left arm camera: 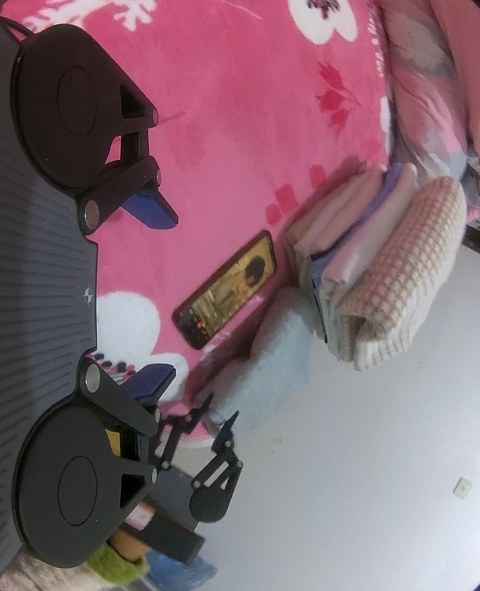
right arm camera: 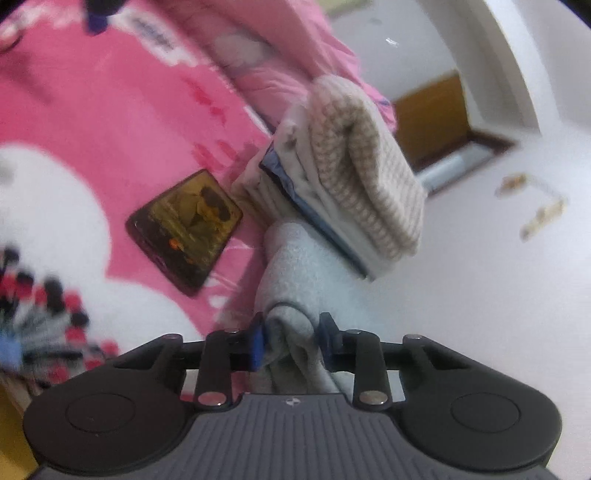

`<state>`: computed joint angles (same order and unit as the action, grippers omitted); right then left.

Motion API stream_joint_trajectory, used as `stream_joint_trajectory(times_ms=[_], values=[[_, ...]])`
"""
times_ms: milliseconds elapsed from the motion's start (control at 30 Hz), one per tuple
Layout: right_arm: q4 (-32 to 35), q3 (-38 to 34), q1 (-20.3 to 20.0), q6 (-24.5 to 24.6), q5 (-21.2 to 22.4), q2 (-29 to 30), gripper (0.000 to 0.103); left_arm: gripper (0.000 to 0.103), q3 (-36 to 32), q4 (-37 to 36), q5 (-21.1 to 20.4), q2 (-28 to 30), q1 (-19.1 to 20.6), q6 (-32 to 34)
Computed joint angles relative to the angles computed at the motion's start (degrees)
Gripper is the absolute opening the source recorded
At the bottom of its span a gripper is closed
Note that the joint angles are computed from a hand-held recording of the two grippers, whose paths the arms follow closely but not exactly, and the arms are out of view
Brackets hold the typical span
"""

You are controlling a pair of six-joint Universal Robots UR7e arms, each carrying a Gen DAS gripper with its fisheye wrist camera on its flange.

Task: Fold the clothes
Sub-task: 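Lower the sweatshirt beside the towel stack and open both grippers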

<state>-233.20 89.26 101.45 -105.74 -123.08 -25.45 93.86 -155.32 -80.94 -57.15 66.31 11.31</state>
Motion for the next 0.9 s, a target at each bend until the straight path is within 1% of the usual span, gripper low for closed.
stream_joint_trajectory(times_ms=[100,167,200,233,267,300,333,367,400,433,500,533,600,667,700,733,800,833,867,900], values=[[5.9,2.6,-0.9,-2.0,-1.8,-1.6,0.031,0.081,-0.8,1.4,-0.1,0.3,0.4,-0.9],[3.4,3.5,-2.3,-8.7,0.1,-0.4,0.032,0.081,-1.1,1.8,0.0,0.5,0.7,-0.7],[1.6,3.7,-2.4,-11.5,0.5,0.0,0.034,0.081,-1.3,1.9,-0.1,0.6,0.8,-0.5],[1.3,3.7,-1.9,-11.9,-0.3,-0.1,0.036,0.081,-1.4,1.9,-0.3,0.6,1.0,-0.4],[2.5,4.3,-1.0,-10.4,-1.7,-1.0,0.044,0.082,-1.5,1.9,-0.4,0.7,1.1,-0.3],[6.1,5.9,-0.1,-6.9,-2.6,-3.2,0.051,0.082,-1.6,1.9,-0.5,0.8,1.2,-0.3],[10.1,7.5,0.9,-3.0,-3.3,-5.6,0.053,0.082,-1.7,1.9,-0.6,0.8,1.4,-0.4],[13.3,8.9,1.7,1.0,-2.8,-7.9,0.055,0.082,-1.7,1.9,-0.8,0.8,1.5,-0.4],[16.3,10.2,2.4,4.9,-2.0,-10.3,0.055,0.082,-1.8,1.9,-1.0,0.8,1.6,-0.4],[18.4,10.8,2.8,8.3,-0.6,-11.9,0.055,0.082,-1.8,2.0,-1.1,0.8,1.6,-0.5],[19.0,9.8,2.7,13.9,4.4,-13.0,0.055,0.082,-1.8,2.1,-1.3,0.8,1.6,-0.6],[19.1,9.1,2.6,16.6,6.8,-13.3,0.055,0.082,-1.7,2.2,-1.5,0.8,1.6,-0.7],[19.0,4.9,1.5,20.3,10.6,-11.4,0.053,0.082,-1.5,2.5,-1.8,0.7,1.4,-0.7],[20.2,0.5,0.0,24.7,12.4,-9.0,0.052,0.082,-1.1,2.4,-2.2,0.5,1.2,-0.2],[21.4,-1.6,-1.0,26.9,12.9,-8.0,0.051,0.083,-0.9,2.4,-2.3,0.5,1.1,0.0],[22.8,-3.5,-1.9,29.4,12.2,-7.1,0.051,0.083,-0.8,2.5,-2.5,0.4,1.1,0.1],[28.2,-5.8,-4.3,35.5,8.7,-6.1,0.048,0.083,-1.1,3.2,-3.3,0.5,1.4,0.2],[29.1,-5.2,-5.3,39.2,9.8,-6.7,0.048,0.083,-1.3,3.6,-3.5,0.6,1.5,0.2],[29.4,-4.2,-6.5,42.9,12.4,-7.4,0.048,0.083,-1.6,4.0,-3.4,0.7,1.6,0.3],[31.8,-4.2,-6.5,46.2,12.5,-8.5,0.048,0.083,-1.8,4.4,-3.4,0.9,1.7,0.3]])
